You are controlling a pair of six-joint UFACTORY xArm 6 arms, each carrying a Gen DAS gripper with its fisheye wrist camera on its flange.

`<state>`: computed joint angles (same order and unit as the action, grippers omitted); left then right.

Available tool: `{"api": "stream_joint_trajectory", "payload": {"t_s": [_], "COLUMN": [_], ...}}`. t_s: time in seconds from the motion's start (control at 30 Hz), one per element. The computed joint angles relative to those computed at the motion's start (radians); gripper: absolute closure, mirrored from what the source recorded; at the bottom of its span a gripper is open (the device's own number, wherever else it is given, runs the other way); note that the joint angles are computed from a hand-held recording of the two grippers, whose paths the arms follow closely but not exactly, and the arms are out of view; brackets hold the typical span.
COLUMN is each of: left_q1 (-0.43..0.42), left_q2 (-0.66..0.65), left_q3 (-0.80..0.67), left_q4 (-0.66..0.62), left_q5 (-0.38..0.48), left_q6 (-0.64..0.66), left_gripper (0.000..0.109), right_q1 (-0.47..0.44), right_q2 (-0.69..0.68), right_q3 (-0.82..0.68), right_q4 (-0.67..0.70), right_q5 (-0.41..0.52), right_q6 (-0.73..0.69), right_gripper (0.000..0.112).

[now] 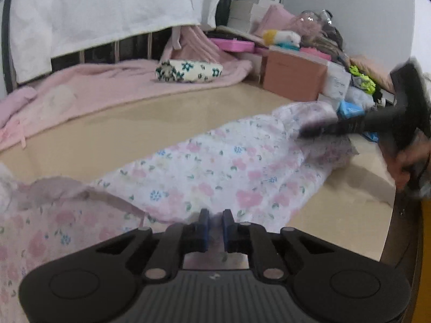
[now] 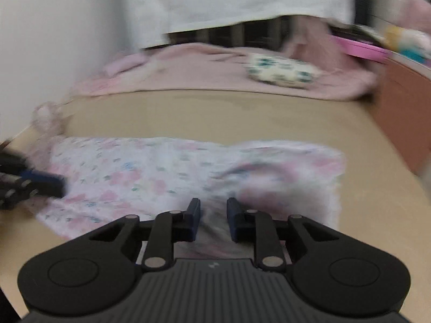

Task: Fold clothes

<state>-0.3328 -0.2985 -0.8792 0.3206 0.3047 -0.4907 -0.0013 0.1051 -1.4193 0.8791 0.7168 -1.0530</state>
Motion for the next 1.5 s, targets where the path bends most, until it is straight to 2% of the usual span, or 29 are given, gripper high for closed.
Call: {"api": "stream_joint_trajectory", "payload": {"t_s": [0.07, 0.13, 0.17, 0.27, 0.33, 0.4, 0.47, 0.5, 0.53, 0.57, 0.6, 0.63, 0.67, 0.73, 0.8, 0.87, 0.9, 0.97, 1.07, 1.1, 1.13, 1.17, 1.2, 1.27, 1.4, 1.43, 1.5], "left_q1": [0.004, 0.008, 0.009, 0.014, 0.019, 0.025, 0.012, 0.008, 0.016, 0.022, 0.019, 0.014, 0.005, -0.035, -0.044, -0.05, -0.055, -0.106, -0.149, -0.141, -0.122, -0.104, -0.084, -0.035, 0.073, 0.107, 0.195], "left_q2": [-0.01, -0.012, -0.013, -0.022, -0.039, -0.05, -0.101, -0.163, -0.264, -0.362, -0.448, -0.543, -0.622, -0.733, -0.816, -0.895, -0.933, -1.004, -1.057, -1.072, -1.08, -1.088, -1.098, -1.139, -1.168, -1.157, -1.058], "left_q3": [0.013, 0.016, 0.016, 0.027, 0.049, 0.061, 0.057, 0.087, 0.153, 0.208, 0.246, 0.282, 0.309, 0.336, 0.369, 0.395, 0.407, 0.44, 0.465, 0.474, 0.482, 0.49, 0.499, 0.524, 0.552, 0.552, 0.527], "left_q4": [-0.006, -0.018, -0.016, 0.057, 0.112, 0.093, 0.101, 0.132, 0.173, 0.215, 0.271, 0.347, 0.386, 0.413, 0.394, 0.372, 0.368, 0.424, 0.463, 0.456, 0.443, 0.43, 0.414, 0.366, 0.252, 0.217, 0.173], "left_q5": [-0.01, -0.011, -0.009, -0.011, -0.026, -0.036, 0.051, 0.055, 0.017, -0.001, 0.022, 0.087, 0.192, 0.389, 0.499, 0.61, 0.659, 0.694, 0.716, 0.712, 0.699, 0.686, 0.673, 0.647, 0.565, 0.532, 0.395], "left_q6": [0.0, 0.009, 0.006, -0.065, -0.128, -0.147, -0.227, -0.29, -0.347, -0.403, -0.464, -0.536, -0.574, -0.643, -0.694, -0.741, -0.764, -0.822, -0.857, -0.838, -0.818, -0.797, -0.775, -0.73, -0.629, -0.591, -0.481], "left_gripper": [0.099, 0.099, 0.098, 0.098, 0.098, 0.097, 0.097, 0.096, 0.088, 0.068, 0.057, 0.039, 0.036, 0.039, 0.05, 0.053, 0.053, 0.051, 0.051, 0.051, 0.051, 0.051, 0.051, 0.051, 0.05, 0.05, 0.049], "right_q1": [-0.003, 0.029, 0.054, 0.122, 0.091, 0.047, 0.02, 0.019, 0.03, 0.045, 0.051, 0.056, 0.065, 0.099, 0.165, 0.266, 0.324, 0.435, 0.515, 0.512, 0.501, 0.487, 0.473, 0.419, 0.304, 0.284, 0.252], "right_q2": [-0.027, 0.006, 0.031, 0.108, 0.114, 0.11, 0.08, 0.051, 0.007, -0.042, -0.09, -0.128, -0.163, -0.22, -0.246, -0.259, -0.263, -0.25, -0.178, -0.14, -0.096, -0.058, -0.022, 0.05, 0.05, 0.026, -0.039], "right_q3": [0.011, -0.031, -0.047, -0.074, -0.05, -0.025, 0.007, 0.032, 0.06, 0.087, 0.103, 0.11, 0.128, 0.164, 0.198, 0.244, 0.265, 0.279, 0.224, 0.178, 0.119, 0.062, 0.004, -0.103, -0.11, -0.078, 0.007], "right_q4": [0.136, 0.177, 0.135, -0.139, -0.225, -0.236, -0.177, -0.117, -0.034, 0.043, 0.113, 0.178, 0.233, 0.267, 0.267, 0.243, 0.228, 0.18, 0.117, 0.094, 0.068, 0.052, 0.04, 0.077, 0.148, 0.154, 0.156], "right_q5": [0.005, 0.016, -0.029, -0.213, -0.285, -0.325, -0.326, -0.337, -0.341, -0.334, -0.295, -0.214, -0.109, 0.1, 0.289, 0.341, 0.314, 0.229, 0.185, 0.219, 0.274, 0.335, 0.398, 0.55, 0.803, 0.831, 0.852], "right_q6": [-0.028, -0.052, -0.03, 0.169, 0.322, 0.404, 0.364, 0.301, 0.196, 0.092, -0.013, -0.118, -0.219, -0.339, -0.463, -0.615, -0.678, -0.739, -0.698, -0.651, -0.587, -0.504, -0.411, -0.326, -0.334, -0.353, -0.39], "right_gripper": [0.09, 0.09, 0.09, 0.093, 0.092, 0.087, 0.087, 0.087, 0.087, 0.083, 0.073, 0.067, 0.061, 0.059, 0.054, 0.053, 0.052, 0.052, 0.053, 0.064, 0.083, 0.11, 0.11, 0.11, 0.11, 0.11, 0.109]}}
